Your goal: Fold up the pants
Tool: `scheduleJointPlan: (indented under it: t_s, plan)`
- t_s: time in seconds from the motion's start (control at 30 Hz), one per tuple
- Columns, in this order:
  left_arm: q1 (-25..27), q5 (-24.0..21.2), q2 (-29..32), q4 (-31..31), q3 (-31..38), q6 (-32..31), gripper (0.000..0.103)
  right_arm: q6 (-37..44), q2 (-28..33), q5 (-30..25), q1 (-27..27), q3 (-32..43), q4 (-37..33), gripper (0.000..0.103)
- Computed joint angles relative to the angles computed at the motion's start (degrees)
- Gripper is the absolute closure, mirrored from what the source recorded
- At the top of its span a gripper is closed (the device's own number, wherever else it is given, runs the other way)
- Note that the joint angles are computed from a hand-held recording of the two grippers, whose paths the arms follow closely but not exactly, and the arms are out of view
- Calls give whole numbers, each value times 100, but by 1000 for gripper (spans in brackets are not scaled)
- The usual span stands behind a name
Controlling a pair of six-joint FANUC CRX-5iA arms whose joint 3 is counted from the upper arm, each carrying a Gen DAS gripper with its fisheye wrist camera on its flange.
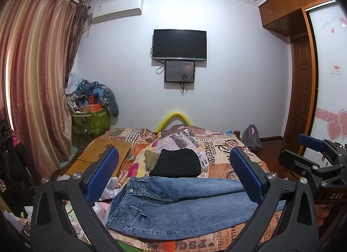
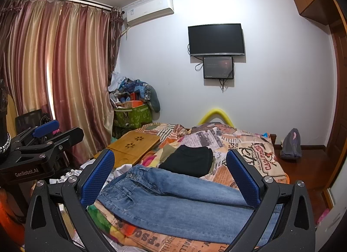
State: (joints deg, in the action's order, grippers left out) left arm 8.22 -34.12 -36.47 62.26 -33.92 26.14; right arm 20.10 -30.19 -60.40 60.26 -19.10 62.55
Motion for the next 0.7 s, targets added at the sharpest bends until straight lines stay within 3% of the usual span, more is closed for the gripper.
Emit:
scheduleJointPlan:
  t_s: [0.7]
  plan:
    - [-202,173,45,29,-87,-15,0,-120,-22,-63,31,-107,115,1]
